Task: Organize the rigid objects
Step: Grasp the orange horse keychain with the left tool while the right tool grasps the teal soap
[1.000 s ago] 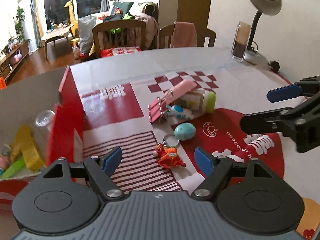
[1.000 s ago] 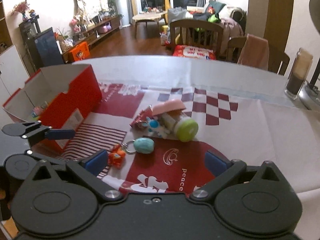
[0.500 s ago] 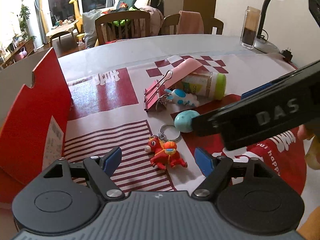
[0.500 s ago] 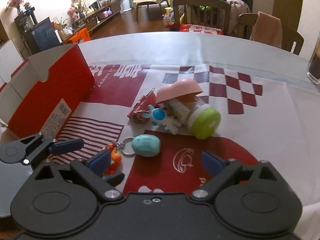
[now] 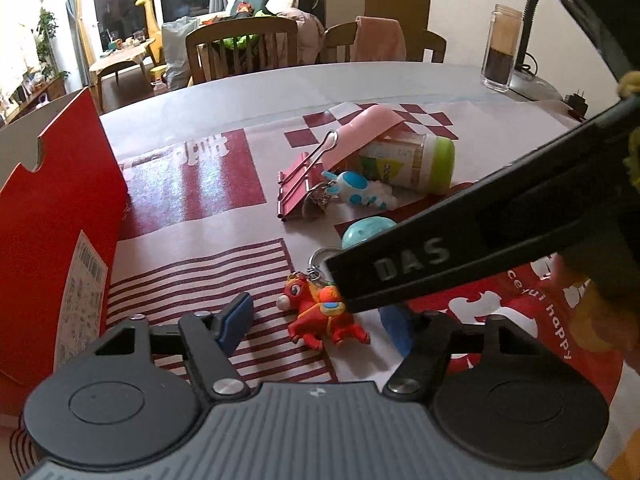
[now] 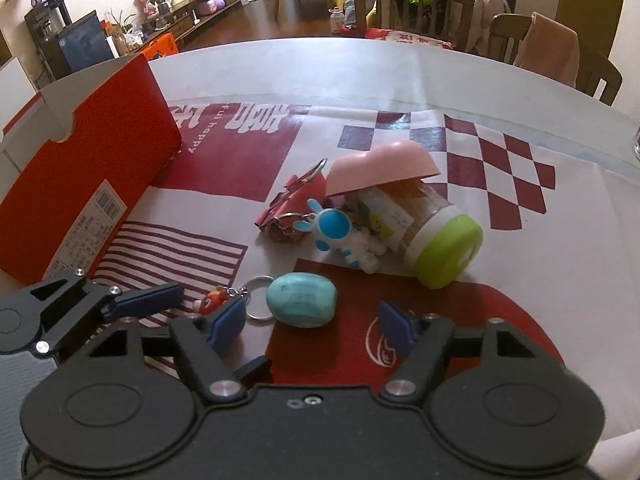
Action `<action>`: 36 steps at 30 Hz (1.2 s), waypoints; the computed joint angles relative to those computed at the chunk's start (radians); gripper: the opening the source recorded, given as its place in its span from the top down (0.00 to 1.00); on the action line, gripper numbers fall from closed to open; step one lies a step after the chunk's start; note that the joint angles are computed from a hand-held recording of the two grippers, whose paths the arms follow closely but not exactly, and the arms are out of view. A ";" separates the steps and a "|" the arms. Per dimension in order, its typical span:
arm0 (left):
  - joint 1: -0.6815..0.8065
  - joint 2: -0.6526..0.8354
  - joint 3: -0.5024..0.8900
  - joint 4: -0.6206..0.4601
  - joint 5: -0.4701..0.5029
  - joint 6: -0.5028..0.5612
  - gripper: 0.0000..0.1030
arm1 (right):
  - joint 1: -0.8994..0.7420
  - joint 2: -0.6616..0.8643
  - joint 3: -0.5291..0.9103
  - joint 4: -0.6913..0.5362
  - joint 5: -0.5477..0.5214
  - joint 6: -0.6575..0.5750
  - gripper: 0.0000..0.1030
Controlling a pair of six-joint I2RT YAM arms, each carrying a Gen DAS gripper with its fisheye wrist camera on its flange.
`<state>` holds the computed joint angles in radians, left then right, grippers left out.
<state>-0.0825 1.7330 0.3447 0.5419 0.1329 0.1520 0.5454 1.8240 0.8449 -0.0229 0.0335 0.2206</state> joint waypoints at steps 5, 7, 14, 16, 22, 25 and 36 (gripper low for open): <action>-0.006 -0.006 0.010 -0.018 -0.001 0.004 0.48 | 0.013 0.018 0.024 -0.022 0.024 0.012 0.42; -0.006 -0.008 0.013 -0.023 -0.003 0.005 0.56 | 0.018 0.021 0.029 -0.026 0.037 0.013 0.44; -0.002 -0.008 0.025 -0.035 -0.005 0.011 0.63 | 0.020 0.020 0.042 -0.050 0.058 0.024 0.63; -0.001 -0.011 0.026 -0.042 -0.005 0.016 0.63 | 0.014 0.010 0.037 -0.055 0.050 0.034 0.63; 0.018 -0.046 0.024 -0.085 0.016 0.022 0.63 | 0.013 -0.061 0.001 -0.078 0.047 0.027 0.63; 0.038 -0.085 0.019 -0.122 0.038 0.021 0.63 | 0.018 -0.107 -0.010 -0.103 0.045 0.016 0.63; 0.135 -0.283 0.028 -0.319 0.130 0.036 0.63 | 0.076 -0.254 -0.002 -0.215 0.052 0.015 0.63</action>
<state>0.0524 1.4501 0.3726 0.2227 0.2632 0.1881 0.6212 1.5697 0.8432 -0.2379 0.0859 0.2352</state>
